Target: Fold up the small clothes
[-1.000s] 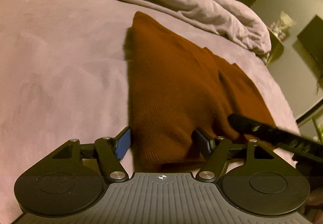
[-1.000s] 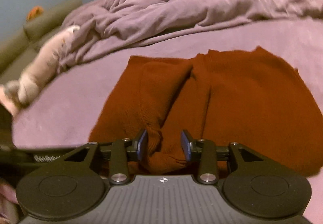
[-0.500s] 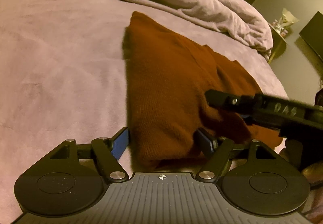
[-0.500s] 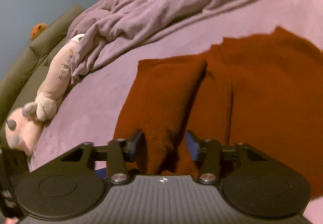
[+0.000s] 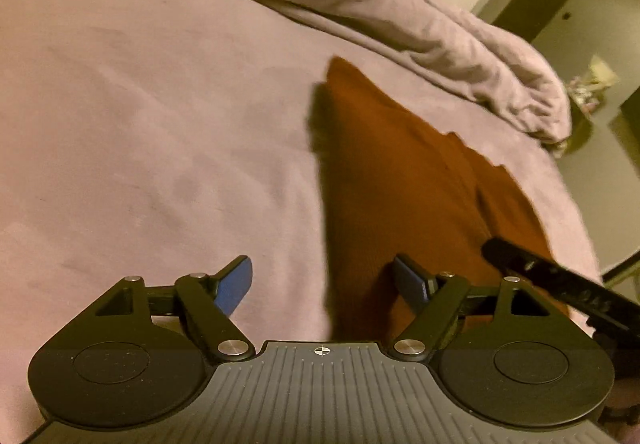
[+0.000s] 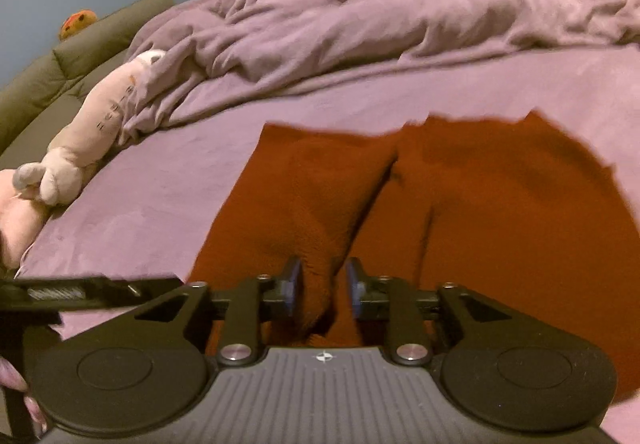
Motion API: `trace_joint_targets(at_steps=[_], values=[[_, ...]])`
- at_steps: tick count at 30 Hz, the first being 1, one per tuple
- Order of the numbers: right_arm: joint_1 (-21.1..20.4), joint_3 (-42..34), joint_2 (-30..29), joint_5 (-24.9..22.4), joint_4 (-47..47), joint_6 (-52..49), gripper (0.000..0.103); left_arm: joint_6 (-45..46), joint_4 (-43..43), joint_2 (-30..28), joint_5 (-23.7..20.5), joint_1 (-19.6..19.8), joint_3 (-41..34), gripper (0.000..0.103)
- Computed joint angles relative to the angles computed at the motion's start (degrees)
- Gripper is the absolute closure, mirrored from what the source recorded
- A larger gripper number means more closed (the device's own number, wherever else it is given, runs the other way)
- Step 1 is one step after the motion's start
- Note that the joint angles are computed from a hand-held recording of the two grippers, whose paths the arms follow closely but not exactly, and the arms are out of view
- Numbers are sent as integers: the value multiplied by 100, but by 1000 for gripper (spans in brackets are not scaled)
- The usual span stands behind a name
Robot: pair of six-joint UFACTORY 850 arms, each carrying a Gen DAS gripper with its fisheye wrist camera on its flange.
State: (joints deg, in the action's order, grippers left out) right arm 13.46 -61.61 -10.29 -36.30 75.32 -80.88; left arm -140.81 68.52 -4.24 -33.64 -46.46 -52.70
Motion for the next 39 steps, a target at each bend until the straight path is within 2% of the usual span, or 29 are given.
trace_joint_targets(at_steps=[2, 4, 5, 7, 8, 10, 11, 12, 15, 21, 24, 25, 27, 28, 30, 33, 37, 39], values=[[-85, 29, 73, 79, 251, -280, 58, -149, 78, -17, 80, 18, 15, 20], [-180, -107, -8, 234, 107, 9, 56, -163, 117, -57, 73, 15, -11, 19], [-253, -261, -147, 153, -70, 424, 55, -134, 86, -84, 57, 8, -38, 19], [-388, -687, -553, -372, -548, 1433, 49, -24, 19, -122, 12, -4, -90, 19], [-479, -945, -840, -872, -652, 1855, 46, 37, -22, -136, -12, -9, -115, 19], [-568, -1191, -1187, -1497, -422, 2212, 45, 110, -65, -158, -31, -12, -143, 19], [-575, -1244, -1279, -1706, -274, 2216, 41, 138, -80, -158, -32, -11, -147, 19], [-547, -1292, -1339, -1809, -201, 2197, 39, 173, -95, -170, -28, -7, -161, 18], [-332, -1453, -1413, -1700, -327, 2122, 36, 277, -156, -204, -99, -39, -206, 18], [99, -1595, -1321, -1052, -883, 2135, 38, 418, -164, -326, -188, -102, -334, 18], [343, -1523, -1172, -539, -1147, 1765, 53, 464, -216, -349, -163, -120, -367, 16], [421, -1467, -1109, -345, -1201, 1581, 62, 510, -265, -356, -176, -137, -387, 16], [596, -1328, -955, 134, -1290, 1161, 73, 659, -399, -387, -326, -222, -473, 16], [674, -1214, -842, 379, -1245, 742, 80, 728, -452, -408, -428, -279, -525, 16], [829, -886, -562, 1054, -788, -391, 83, 884, -554, -442, -618, -393, -631, 16], [939, -486, -106, 1722, 192, -2190, 85, 1053, -546, -513, -788, -525, -769, 16], [743, -164, 189, 1897, 2148, -4589, 85, 1409, -804, -767, -699, -506, -1050, 15], [579, -134, 171, 1996, 2626, -5202, 85, 1666, -1045, -947, -733, -477, -1233, 16]])
